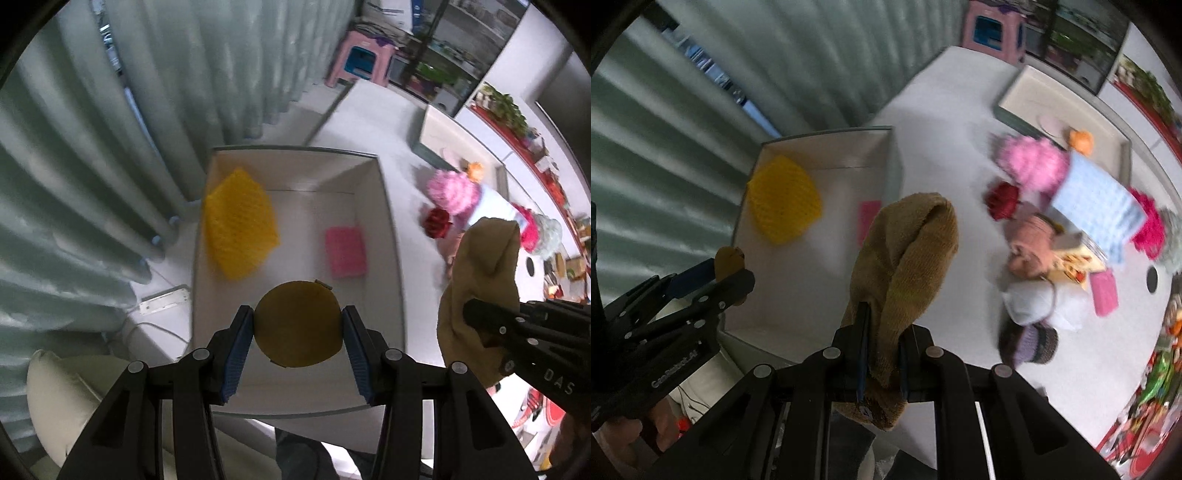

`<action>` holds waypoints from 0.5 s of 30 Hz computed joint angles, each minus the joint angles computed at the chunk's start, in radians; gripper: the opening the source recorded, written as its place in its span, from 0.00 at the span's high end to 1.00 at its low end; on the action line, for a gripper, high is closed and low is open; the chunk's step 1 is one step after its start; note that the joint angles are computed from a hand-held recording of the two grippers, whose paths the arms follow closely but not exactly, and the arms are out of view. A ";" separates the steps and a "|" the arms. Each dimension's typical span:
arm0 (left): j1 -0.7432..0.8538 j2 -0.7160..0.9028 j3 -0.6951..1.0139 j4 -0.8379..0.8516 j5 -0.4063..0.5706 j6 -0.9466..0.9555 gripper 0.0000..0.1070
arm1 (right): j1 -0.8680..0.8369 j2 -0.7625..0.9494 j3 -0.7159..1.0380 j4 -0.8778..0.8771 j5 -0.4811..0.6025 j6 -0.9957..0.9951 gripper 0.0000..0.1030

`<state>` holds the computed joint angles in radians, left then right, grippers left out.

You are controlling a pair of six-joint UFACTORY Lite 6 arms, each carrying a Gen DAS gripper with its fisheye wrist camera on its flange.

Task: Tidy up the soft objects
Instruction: 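Carry the brown coaster and tan sock with both tools over the box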

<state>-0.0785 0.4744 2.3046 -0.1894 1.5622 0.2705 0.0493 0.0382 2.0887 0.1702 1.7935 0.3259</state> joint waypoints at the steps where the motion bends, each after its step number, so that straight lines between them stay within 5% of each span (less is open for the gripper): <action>1: 0.008 0.004 0.001 0.002 -0.003 0.003 0.53 | 0.019 0.020 0.024 -0.004 0.003 0.010 0.86; 15: 0.061 0.123 0.108 0.033 -0.013 0.014 0.53 | 0.166 0.378 0.478 -0.042 0.093 0.066 0.86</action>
<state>-0.0178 0.5979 2.4128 -0.1564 1.5488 0.2846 0.2158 0.4167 2.5669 0.1287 1.8867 0.3920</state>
